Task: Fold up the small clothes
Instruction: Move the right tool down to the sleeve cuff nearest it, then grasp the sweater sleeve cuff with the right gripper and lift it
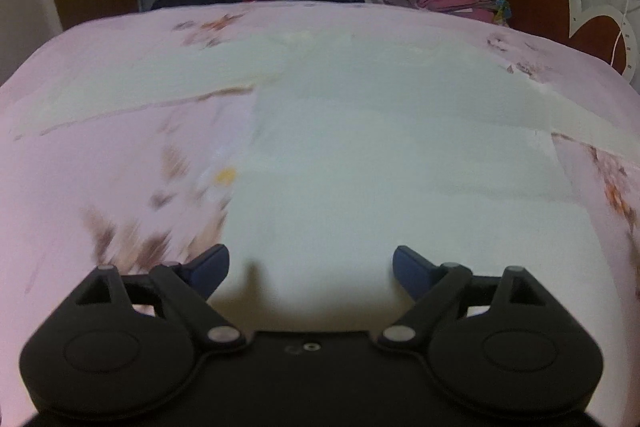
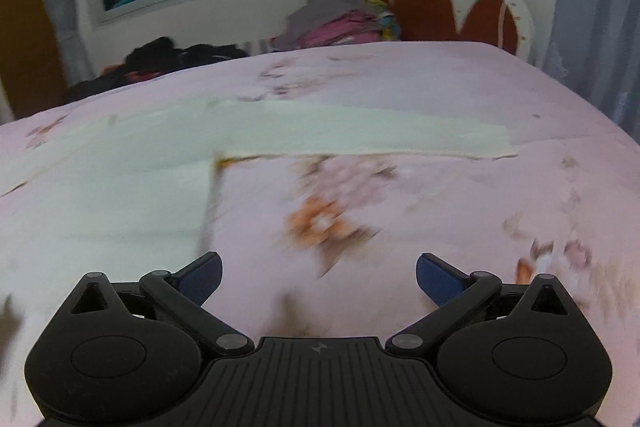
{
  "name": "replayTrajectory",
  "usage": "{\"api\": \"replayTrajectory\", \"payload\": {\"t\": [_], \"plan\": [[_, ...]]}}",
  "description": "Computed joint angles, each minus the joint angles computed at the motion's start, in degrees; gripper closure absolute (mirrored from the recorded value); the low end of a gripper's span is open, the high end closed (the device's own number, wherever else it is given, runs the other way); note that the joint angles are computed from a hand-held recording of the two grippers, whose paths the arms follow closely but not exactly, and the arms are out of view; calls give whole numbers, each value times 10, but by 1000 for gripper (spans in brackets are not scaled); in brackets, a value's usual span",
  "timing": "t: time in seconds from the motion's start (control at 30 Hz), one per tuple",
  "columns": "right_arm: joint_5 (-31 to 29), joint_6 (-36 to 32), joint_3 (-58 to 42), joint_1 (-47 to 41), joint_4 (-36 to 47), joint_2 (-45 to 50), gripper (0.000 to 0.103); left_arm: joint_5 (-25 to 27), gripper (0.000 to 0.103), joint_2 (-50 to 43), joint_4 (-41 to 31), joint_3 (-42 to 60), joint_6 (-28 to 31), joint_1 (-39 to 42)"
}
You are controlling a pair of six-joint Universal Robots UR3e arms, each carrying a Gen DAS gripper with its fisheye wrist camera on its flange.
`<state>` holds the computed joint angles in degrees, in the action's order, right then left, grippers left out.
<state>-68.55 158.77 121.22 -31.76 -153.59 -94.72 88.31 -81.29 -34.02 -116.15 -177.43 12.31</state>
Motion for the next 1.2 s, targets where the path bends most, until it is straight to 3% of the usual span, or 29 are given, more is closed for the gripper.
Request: {"api": "replayTrajectory", "payload": {"t": [0.27,0.33,0.37,0.4,0.8,0.83,0.9,1.0,1.03,1.07,1.2], "plan": [[-36,38,-237,-25,-7,248,1,54,15,-201,-4,213,-32,-91],[-45,52,-302,-32,8,298,15,57,15,-235,-10,255,-33,-102],[-51,59,-335,-34,25,321,35,58,15,-251,-14,274,-33,-105],[-56,71,-368,-35,38,345,38,58,15,-268,-17,294,-32,-109],[-95,179,-616,-47,82,525,39,65,15,-383,-51,443,-13,-128],[-100,185,-627,-44,79,534,43,66,15,-388,-54,451,-13,-128],[-107,191,-643,-40,74,548,64,68,15,-395,-60,463,-14,-130],[-104,199,-645,-41,67,550,77,71,15,-400,-68,475,-14,-130],[-102,198,-647,-40,68,552,84,72,15,-401,-71,478,-14,-130],[-95,196,-646,-42,70,550,99,73,16,-402,-73,480,-14,-129],[-85,204,-631,-39,60,535,100,71,17,-401,-80,483,-12,-125]]}}
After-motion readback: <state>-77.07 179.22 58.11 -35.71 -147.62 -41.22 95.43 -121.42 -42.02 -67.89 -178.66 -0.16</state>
